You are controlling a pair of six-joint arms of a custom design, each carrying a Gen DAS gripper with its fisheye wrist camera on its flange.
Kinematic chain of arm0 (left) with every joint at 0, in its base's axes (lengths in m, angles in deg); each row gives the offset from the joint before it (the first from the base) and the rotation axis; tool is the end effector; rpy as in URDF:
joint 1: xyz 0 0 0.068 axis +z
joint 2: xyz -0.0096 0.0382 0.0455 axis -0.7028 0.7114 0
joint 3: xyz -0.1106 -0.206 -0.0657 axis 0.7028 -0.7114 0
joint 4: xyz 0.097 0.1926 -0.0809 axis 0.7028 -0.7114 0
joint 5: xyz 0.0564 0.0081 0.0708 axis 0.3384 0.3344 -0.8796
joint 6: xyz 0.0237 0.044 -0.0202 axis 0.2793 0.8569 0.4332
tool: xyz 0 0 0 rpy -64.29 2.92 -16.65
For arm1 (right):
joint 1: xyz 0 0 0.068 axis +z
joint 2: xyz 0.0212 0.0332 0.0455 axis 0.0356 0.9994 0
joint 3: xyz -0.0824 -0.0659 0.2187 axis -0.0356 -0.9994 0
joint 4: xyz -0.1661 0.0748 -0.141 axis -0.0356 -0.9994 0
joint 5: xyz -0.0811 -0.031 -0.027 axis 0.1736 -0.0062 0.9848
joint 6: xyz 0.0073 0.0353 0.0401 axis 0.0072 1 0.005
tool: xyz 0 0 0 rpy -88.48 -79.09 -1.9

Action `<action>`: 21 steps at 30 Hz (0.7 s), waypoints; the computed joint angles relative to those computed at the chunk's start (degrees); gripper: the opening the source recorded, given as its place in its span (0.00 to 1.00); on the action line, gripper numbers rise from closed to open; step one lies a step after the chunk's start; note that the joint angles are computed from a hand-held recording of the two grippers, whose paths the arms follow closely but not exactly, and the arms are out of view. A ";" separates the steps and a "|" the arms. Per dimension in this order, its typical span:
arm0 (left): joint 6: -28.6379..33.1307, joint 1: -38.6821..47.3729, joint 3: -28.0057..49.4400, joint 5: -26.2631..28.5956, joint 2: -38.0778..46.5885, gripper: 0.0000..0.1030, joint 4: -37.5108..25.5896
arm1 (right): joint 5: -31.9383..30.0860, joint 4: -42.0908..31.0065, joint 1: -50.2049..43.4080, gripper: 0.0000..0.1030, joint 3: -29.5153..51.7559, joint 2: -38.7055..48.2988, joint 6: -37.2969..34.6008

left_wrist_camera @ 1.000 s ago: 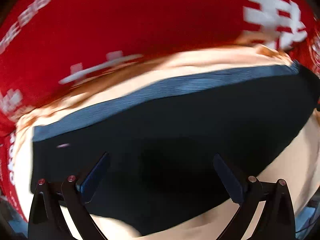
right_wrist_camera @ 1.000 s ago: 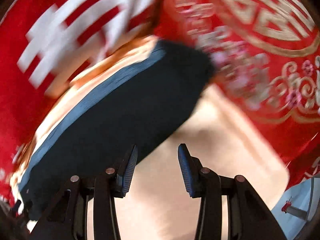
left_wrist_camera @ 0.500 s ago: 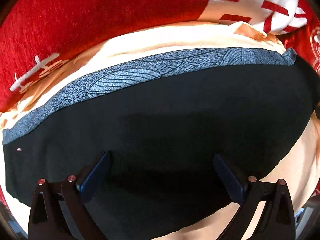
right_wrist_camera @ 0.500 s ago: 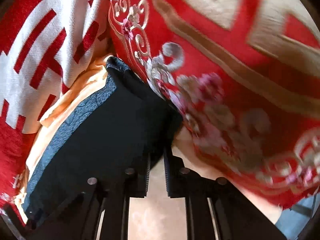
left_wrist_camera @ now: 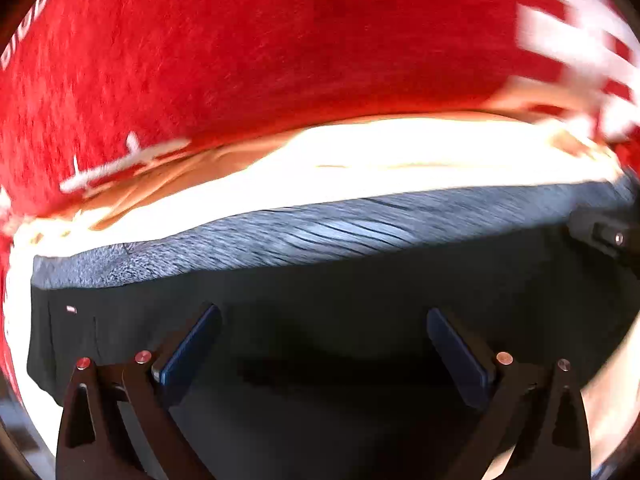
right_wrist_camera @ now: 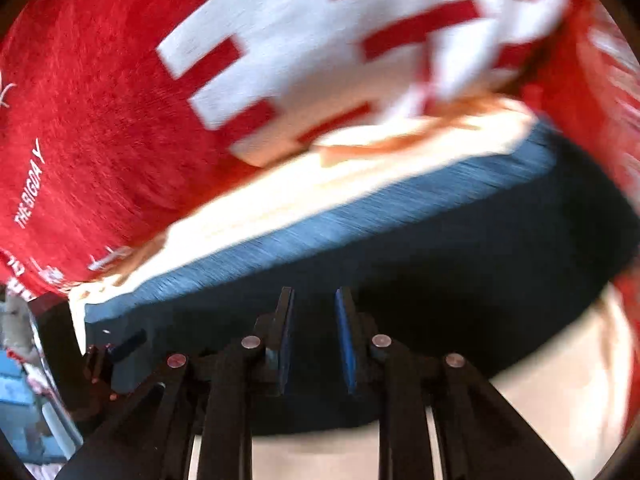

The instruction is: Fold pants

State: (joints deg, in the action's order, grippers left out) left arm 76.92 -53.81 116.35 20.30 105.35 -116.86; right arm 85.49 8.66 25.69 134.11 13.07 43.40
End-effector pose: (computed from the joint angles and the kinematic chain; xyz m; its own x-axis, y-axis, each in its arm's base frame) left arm 0.2528 -0.0382 0.1991 -0.9557 0.2027 -0.2136 0.1896 0.9786 0.0803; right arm 0.2315 0.1034 0.1776 -0.8651 0.3827 -0.3243 0.2529 0.8910 0.3770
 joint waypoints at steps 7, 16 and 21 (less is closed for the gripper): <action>0.69 1.05 -5.61 1.72 -2.40 1.00 6.69 | 4.20 3.03 -6.52 0.14 1.35 8.28 -3.14; -2.02 -0.16 -1.49 2.10 0.86 1.00 3.42 | 5.44 -12.78 -3.85 0.30 2.29 -4.23 -1.00; 0.57 2.52 0.53 2.43 2.57 1.00 2.79 | 4.95 -14.77 6.65 0.38 -3.80 -12.55 10.77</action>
